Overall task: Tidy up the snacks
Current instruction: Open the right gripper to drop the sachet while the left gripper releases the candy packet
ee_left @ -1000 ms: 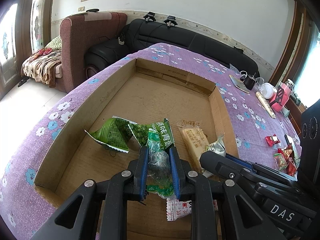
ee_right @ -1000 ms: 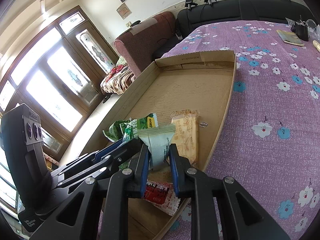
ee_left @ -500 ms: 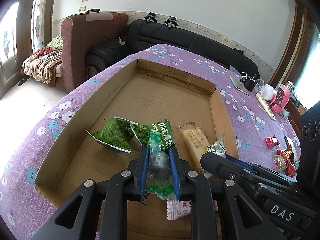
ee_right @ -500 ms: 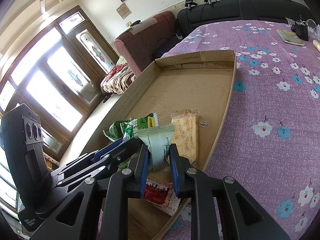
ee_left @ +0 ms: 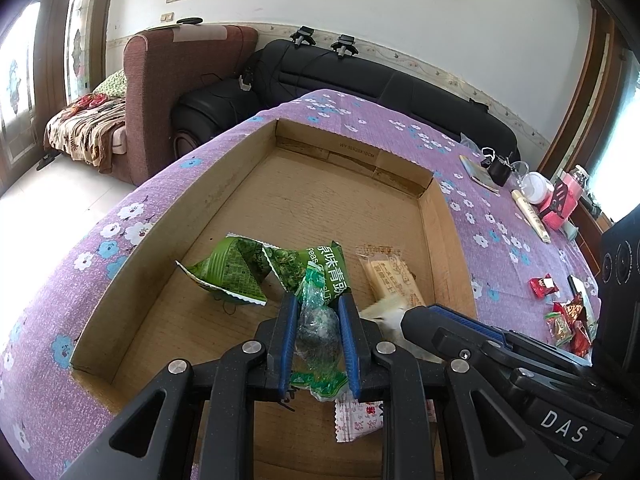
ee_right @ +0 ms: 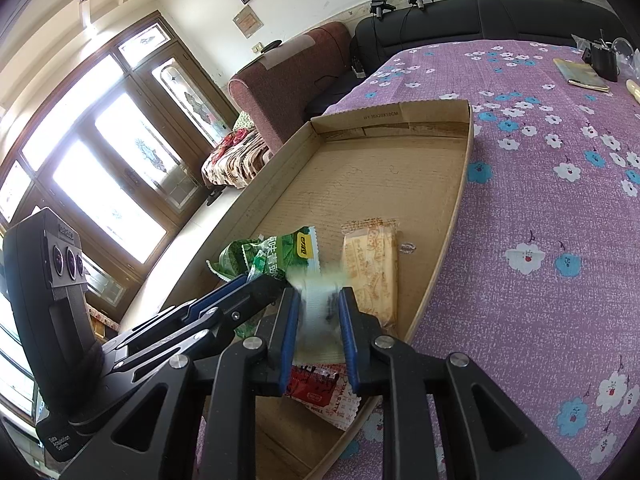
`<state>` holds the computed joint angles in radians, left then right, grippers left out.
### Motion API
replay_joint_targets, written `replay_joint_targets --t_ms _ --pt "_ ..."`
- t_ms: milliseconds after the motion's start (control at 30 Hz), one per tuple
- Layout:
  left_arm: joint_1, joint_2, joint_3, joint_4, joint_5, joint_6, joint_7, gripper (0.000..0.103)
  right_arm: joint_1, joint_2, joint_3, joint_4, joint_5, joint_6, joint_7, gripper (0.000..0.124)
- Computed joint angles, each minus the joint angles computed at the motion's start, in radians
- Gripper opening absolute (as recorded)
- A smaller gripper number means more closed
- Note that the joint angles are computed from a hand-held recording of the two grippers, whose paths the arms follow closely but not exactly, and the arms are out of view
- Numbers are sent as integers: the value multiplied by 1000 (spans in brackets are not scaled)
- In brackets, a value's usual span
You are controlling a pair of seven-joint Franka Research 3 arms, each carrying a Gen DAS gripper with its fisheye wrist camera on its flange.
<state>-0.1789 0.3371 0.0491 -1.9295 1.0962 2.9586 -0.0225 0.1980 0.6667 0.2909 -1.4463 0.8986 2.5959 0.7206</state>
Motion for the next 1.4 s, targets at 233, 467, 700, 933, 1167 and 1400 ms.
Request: replay_joint_targets --t_ms 233,467,700,933,1167,1400 --pt "-7 -5 12 -1 42 7 -55 22 0 2 0 2 -1 -1 1 20" --pt "-8 -11 20 0 140 20 -165 30 -1 1 0 2 -2 -2 2 20" --pt "12 -12 -3 4 171 11 -194 30 0 0 1 -2 1 1 0 20" --pt "20 -11 -11 5 176 8 -196 30 0 -3 2 -7 2 3 0 20" --pt "22 -15 -13 2 193 6 -218 30 0 1 0 1 -1 -1 3 20" --pt "26 -16 -17 1 199 4 -223 30 -3 -3 5 -10 8 5 -9 20"
